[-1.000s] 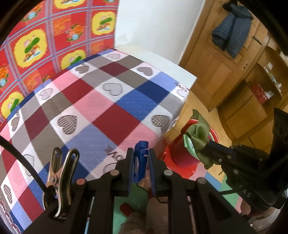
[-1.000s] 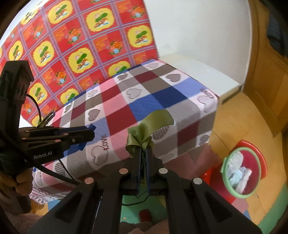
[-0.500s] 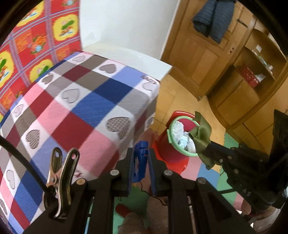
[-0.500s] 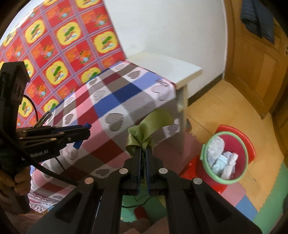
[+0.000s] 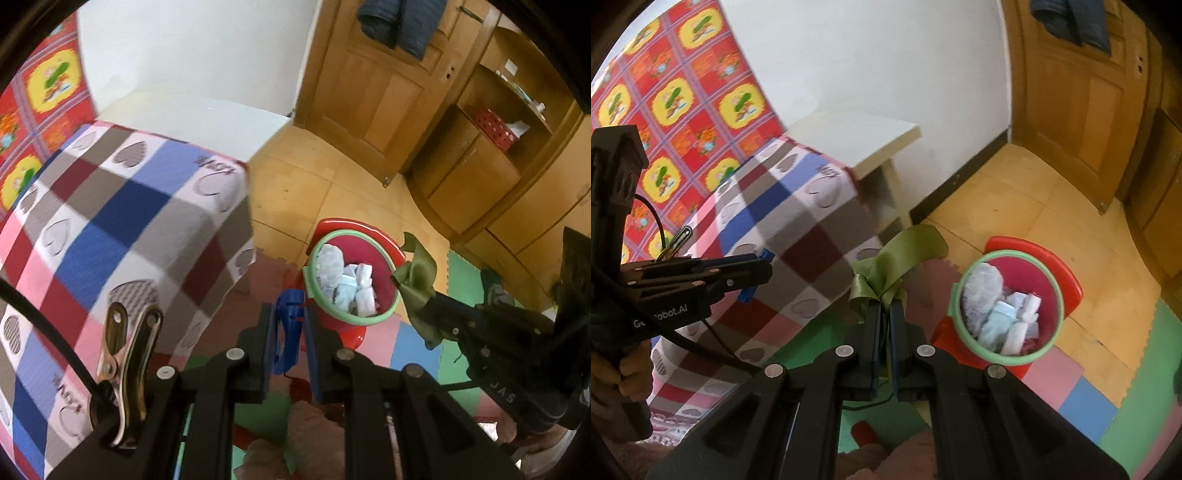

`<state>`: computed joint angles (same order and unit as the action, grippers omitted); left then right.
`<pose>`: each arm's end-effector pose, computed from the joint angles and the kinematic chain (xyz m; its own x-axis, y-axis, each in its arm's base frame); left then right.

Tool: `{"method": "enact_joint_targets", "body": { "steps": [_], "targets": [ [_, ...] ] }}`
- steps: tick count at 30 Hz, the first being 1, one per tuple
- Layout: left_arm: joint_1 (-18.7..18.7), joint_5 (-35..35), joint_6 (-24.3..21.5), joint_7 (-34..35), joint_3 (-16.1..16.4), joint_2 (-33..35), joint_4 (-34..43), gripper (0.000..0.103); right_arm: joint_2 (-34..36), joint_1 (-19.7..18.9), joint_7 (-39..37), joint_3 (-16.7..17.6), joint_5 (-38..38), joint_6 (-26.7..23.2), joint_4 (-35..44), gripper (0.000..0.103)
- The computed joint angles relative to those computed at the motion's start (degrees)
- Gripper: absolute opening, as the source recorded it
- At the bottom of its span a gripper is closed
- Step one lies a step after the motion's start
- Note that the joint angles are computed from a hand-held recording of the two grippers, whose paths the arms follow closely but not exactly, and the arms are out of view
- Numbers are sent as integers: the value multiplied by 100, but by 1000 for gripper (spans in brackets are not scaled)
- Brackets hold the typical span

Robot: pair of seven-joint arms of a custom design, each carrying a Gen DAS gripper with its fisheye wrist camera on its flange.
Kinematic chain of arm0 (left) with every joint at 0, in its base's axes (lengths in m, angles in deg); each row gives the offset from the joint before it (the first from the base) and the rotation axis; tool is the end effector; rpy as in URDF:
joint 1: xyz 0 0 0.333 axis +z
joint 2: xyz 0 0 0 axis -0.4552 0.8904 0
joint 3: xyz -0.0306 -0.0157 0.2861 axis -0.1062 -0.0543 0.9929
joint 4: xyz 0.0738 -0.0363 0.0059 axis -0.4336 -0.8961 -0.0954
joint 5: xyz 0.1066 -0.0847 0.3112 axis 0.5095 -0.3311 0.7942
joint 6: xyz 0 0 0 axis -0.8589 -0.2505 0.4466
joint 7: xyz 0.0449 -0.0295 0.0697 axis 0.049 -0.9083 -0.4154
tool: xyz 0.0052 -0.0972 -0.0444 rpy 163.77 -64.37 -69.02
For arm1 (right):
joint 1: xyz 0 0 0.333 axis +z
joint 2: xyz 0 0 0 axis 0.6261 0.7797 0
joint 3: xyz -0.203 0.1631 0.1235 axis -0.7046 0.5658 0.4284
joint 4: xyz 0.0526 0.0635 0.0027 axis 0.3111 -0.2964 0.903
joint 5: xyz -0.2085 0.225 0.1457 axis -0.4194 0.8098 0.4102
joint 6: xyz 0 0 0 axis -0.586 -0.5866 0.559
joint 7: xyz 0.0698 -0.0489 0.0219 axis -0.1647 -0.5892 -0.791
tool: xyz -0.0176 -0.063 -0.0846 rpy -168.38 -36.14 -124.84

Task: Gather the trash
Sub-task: 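Carry the blue marker and green ribbon with both tools to the red bucket, then open both tools to drop the marker and ribbon into the bucket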

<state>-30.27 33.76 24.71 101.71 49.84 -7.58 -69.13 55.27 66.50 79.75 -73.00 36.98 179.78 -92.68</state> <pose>0.4565 -0.0783 0.6114 -0.5802 -0.8009 0.1484 -0.7626 0.4702 -0.4442 0.3693 0.3473 0.5790 -0.1660 -0.9410 -0.2949 -0.7811 0.3080 -0.5431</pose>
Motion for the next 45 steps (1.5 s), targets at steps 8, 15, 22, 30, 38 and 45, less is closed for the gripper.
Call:
{"method": "enact_joint_targets", "body": {
  "steps": [8,15,22,30,38,45],
  "targets": [
    [-318,-32,181,-225,-328,358,73,16,-492,-269,-92,-165,223,427,-925,6],
    [-600,-51,655,-482,-616,787,-9,16,-706,-554,-198,-233,427,853,-1716,6],
    [-886,-79,1187,-612,-874,1375,-101,16,-687,-773,-367,-346,669,1446,-2442,6],
    [-1168,266,1717,-833,-1147,2184,5,16,-338,-1071,-577,-504,757,2086,-2894,6],
    [-1290,664,1942,-1171,-1277,2939,301,16,238,-1277,-693,-702,709,2580,-3037,6],
    [-1309,834,1918,-1397,-1350,3338,560,16,431,-1331,-719,-832,615,2786,-3080,9]
  ]
}}
